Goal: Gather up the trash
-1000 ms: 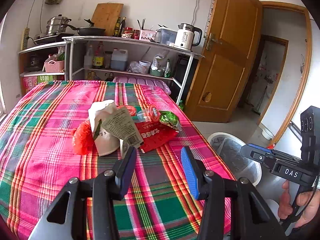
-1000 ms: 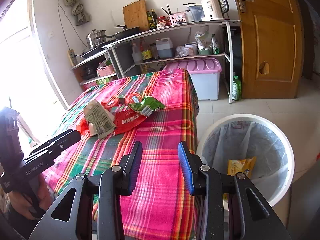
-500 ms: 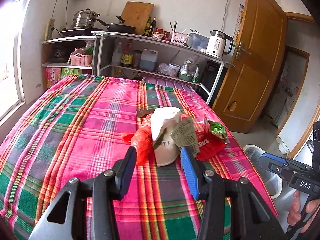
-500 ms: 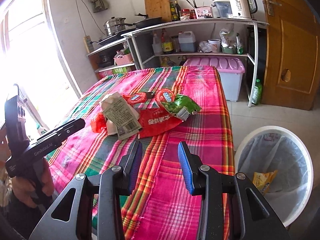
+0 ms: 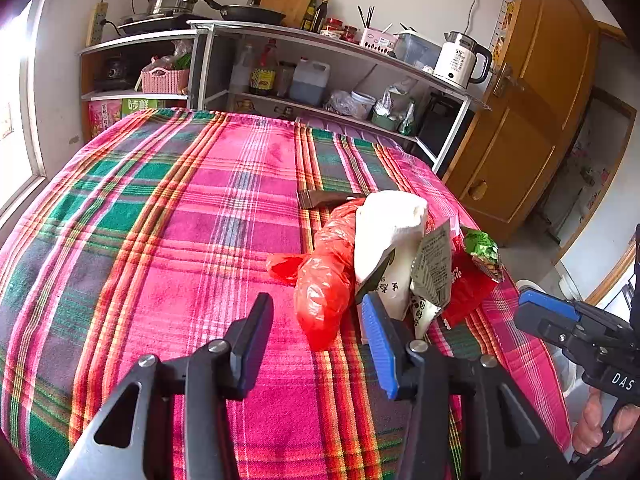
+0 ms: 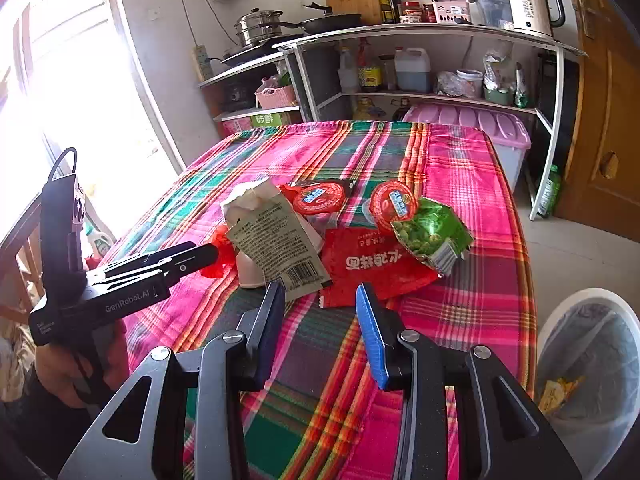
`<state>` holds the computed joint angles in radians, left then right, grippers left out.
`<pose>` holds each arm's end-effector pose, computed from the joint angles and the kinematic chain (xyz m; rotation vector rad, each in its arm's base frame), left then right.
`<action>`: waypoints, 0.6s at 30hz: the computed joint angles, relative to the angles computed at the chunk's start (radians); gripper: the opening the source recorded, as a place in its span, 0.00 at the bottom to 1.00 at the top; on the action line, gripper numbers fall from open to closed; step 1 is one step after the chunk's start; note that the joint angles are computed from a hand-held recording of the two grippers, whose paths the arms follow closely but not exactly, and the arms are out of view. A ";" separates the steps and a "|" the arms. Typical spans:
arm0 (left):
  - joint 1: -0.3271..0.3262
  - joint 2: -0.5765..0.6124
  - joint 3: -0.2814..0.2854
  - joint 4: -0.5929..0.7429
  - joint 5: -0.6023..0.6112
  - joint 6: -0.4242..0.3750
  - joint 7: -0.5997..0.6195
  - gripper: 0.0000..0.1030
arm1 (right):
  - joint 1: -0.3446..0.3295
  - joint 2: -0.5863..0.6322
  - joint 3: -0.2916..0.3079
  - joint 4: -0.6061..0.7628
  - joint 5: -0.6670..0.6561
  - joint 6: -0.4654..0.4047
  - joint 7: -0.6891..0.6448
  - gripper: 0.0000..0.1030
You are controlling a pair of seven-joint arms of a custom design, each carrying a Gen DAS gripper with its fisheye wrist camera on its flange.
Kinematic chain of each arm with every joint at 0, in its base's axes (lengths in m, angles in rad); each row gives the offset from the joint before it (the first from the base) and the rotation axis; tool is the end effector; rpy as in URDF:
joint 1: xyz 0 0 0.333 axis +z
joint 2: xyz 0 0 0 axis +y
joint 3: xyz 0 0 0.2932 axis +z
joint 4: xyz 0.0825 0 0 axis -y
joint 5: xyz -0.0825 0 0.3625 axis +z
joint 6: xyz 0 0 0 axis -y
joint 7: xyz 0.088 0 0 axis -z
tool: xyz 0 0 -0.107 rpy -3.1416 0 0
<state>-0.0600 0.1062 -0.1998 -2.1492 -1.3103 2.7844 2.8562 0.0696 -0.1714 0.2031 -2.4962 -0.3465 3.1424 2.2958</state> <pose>0.5477 -0.0990 0.3769 -1.5012 2.2338 -1.1974 0.4605 0.1620 0.4324 -1.6030 1.7608 -0.4933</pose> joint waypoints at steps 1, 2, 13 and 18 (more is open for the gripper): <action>-0.001 0.006 0.002 0.005 0.029 -0.005 -0.027 0.47 | 0.018 0.012 -0.016 0.011 0.014 -0.003 -0.022 0.37; -0.003 0.016 0.004 0.012 0.069 -0.008 -0.068 0.47 | 0.032 0.027 -0.027 0.024 0.025 -0.007 -0.039 0.37; 0.018 0.047 -0.011 0.046 0.169 -0.052 -0.164 0.42 | 0.182 0.175 -0.138 0.156 0.401 -0.058 -0.422 0.37; 0.029 0.048 -0.018 0.050 0.170 -0.074 -0.161 0.34 | 0.184 0.206 -0.127 0.192 0.521 -0.072 -0.547 0.31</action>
<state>-0.0308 0.1546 -0.2181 -2.0995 -1.1401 2.7105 2.6956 0.2540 0.0346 0.0766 -2.3046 0.1747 3.0700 1.7484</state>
